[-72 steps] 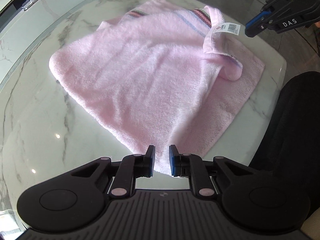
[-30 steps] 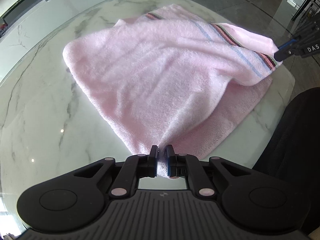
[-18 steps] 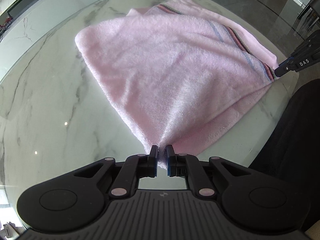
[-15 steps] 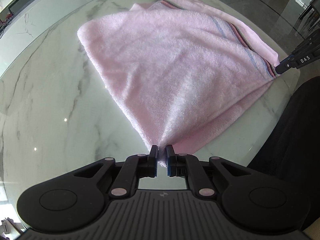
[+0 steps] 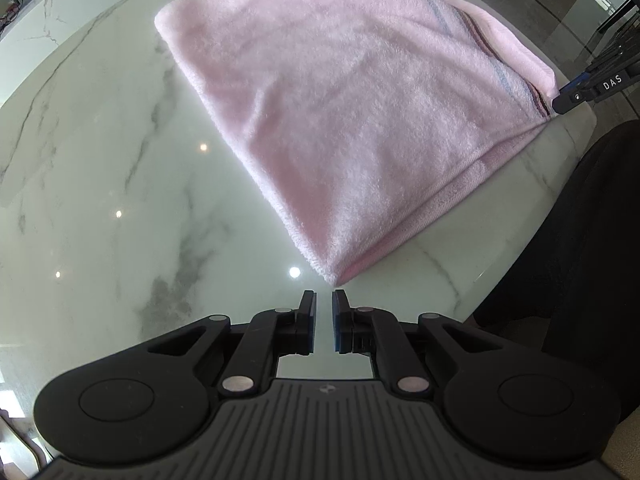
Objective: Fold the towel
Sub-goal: 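Release the towel corners from both grippers and move them to the striped edge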
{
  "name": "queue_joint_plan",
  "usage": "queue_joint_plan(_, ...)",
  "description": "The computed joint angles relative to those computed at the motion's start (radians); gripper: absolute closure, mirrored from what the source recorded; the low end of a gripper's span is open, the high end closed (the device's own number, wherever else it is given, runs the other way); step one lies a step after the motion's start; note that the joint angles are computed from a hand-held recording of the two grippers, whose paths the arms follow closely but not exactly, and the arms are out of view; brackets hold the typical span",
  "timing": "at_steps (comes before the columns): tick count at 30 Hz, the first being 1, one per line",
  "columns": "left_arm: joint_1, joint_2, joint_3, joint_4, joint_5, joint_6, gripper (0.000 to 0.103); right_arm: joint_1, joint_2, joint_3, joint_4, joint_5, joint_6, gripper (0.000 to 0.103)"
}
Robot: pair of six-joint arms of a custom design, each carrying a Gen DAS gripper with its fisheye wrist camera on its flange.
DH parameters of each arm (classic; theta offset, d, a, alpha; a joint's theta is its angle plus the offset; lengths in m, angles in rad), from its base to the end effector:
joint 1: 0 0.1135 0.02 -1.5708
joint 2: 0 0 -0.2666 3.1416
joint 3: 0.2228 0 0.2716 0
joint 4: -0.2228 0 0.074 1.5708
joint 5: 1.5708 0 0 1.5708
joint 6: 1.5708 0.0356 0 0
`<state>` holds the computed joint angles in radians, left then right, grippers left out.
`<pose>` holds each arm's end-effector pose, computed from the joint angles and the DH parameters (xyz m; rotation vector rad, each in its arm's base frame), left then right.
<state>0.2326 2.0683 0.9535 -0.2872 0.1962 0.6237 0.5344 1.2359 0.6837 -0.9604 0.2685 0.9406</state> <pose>0.3286 0.0707 0.0290 0.5878 2.8429 -0.1580 0.1732 0.0915 0.1693 0.5980 2.8470 -0.2339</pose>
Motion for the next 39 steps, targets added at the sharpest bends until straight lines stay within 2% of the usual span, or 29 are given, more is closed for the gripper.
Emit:
queue_joint_plan(6, -0.014, 0.008, 0.105, -0.032, 0.005, -0.01, 0.096, 0.01, -0.015, 0.123, -0.123, 0.046, -0.062, 0.066)
queue_joint_plan(12, -0.052, 0.108, 0.286, -0.069, 0.006, -0.053, 0.095, -0.049, 0.056, 0.294, -0.218, 0.058, -0.209, 0.065)
queue_joint_plan(16, -0.077, 0.179, 0.365, -0.093, 0.019, -0.056, 0.095, -0.065, 0.08, 0.361, -0.266, 0.096, -0.248, 0.064)
queue_joint_plan(21, -0.103, 0.262, 0.428, -0.108, 0.007, -0.042, 0.095, -0.181, 0.147, 0.411, -0.21, 0.104, -0.391, 0.065)
queue_joint_plan(28, -0.098, 0.34, 0.532, -0.178, 0.026, -0.027, 0.095, -0.335, 0.341, 0.519, -0.034, 0.048, -0.579, 0.065)
queue_joint_plan(36, -0.09, 0.46, 0.817, -0.266, 0.024, -0.052, 0.095, -0.425, 0.583, 0.705, 0.054, -0.008, -0.713, 0.065)
queue_joint_plan(39, -0.084, 0.554, 0.994, -0.315, 0.016, -0.08, 0.095, -0.453, 0.652, 0.772, 0.062, -0.024, -0.737, 0.065)
